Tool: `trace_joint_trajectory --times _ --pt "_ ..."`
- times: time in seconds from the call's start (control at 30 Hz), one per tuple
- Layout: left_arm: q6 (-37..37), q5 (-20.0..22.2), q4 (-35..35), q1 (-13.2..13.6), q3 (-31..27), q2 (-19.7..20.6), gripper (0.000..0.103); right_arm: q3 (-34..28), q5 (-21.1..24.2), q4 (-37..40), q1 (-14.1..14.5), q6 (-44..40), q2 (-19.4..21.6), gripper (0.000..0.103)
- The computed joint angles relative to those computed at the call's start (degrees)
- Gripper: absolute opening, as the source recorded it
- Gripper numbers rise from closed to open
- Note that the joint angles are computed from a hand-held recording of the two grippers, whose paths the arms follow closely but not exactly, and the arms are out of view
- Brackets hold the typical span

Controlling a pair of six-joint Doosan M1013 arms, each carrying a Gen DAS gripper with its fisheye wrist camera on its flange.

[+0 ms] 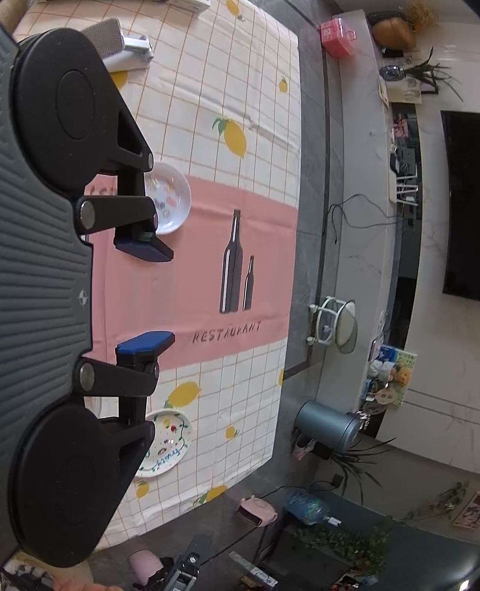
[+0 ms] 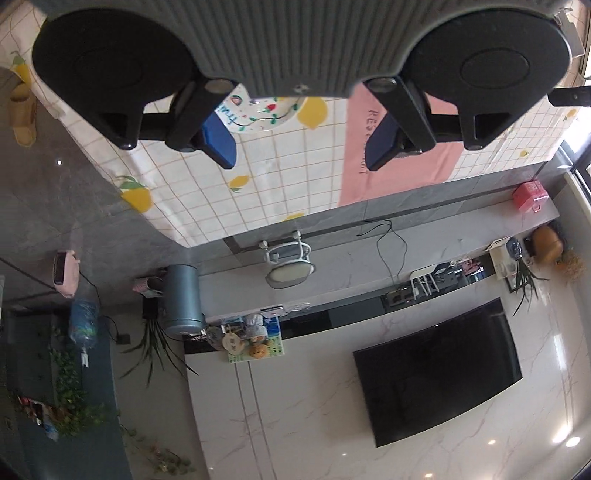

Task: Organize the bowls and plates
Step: 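Move the right gripper to the rim of the white Fruity plate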

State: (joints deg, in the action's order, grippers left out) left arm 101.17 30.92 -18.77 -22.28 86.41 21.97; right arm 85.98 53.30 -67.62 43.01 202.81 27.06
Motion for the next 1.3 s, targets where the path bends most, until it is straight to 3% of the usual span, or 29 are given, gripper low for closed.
trace_joint_trajectory --times 0.13,0.27,0.4,0.53,0.57,0.7,0.8,0.9,1.0,1.1,1.23,1.3 --pt "2.1 5.7 -2.5 -2.0 -4.9 3.1 0.051 4.2 -3.4 1.4 -2.1 6.8 -1.3 0.074" --pt "-5.3 9.0 4.4 -5.4 -9.2 6.9 0.051 6.7 -7.3 5.9 -4.2 9.3 -1.7 0.065" --pt "-5.2 10.8 5.2 -7.4 -12.6 10.6 0.044 9.0 -13.1 6.2 -5.9 12.4 -2.1 0.063" --pt "-5.3 17.6 6.7 -8.7 -17.5 14.8 0.026 8.0 -11.3 12.9 -6.8 6.9 -0.9 0.058" --pt "-4.5 18.7 6.2 -8.9 -18.3 15.7 0.026 7.4 -10.4 15.1 -7.1 4.3 -0.4 0.055" --pt "-4.1 19.6 5.5 -9.0 -19.9 17.6 0.026 7.3 -15.2 23.6 -9.1 -4.1 0.9 0.052" --pt "-2.9 18.3 8.4 -9.8 -20.1 18.2 0.025 5.4 -11.9 28.4 -9.6 -10.0 2.3 0.052" --pt "-1.1 18.0 9.2 -10.3 -20.3 18.8 0.025 6.0 -14.1 28.8 -10.3 -9.9 2.1 0.052" --pt "-0.6 18.9 7.2 -10.1 -21.0 19.7 0.025 5.1 -12.7 30.6 -10.5 -11.5 2.8 0.053" --pt "-1.2 19.2 4.9 -9.7 -21.4 20.5 0.025 6.6 -17.5 31.7 -11.4 -9.8 2.3 0.057" --pt "1.9 22.1 -1.3 -8.8 -22.6 22.0 0.025 6.6 -17.1 33.3 -12.0 -9.7 2.5 0.058" --pt "1.3 23.1 -2.0 -8.7 -23.2 22.6 0.025 7.7 -19.8 34.0 -12.5 -8.4 2.2 0.058"
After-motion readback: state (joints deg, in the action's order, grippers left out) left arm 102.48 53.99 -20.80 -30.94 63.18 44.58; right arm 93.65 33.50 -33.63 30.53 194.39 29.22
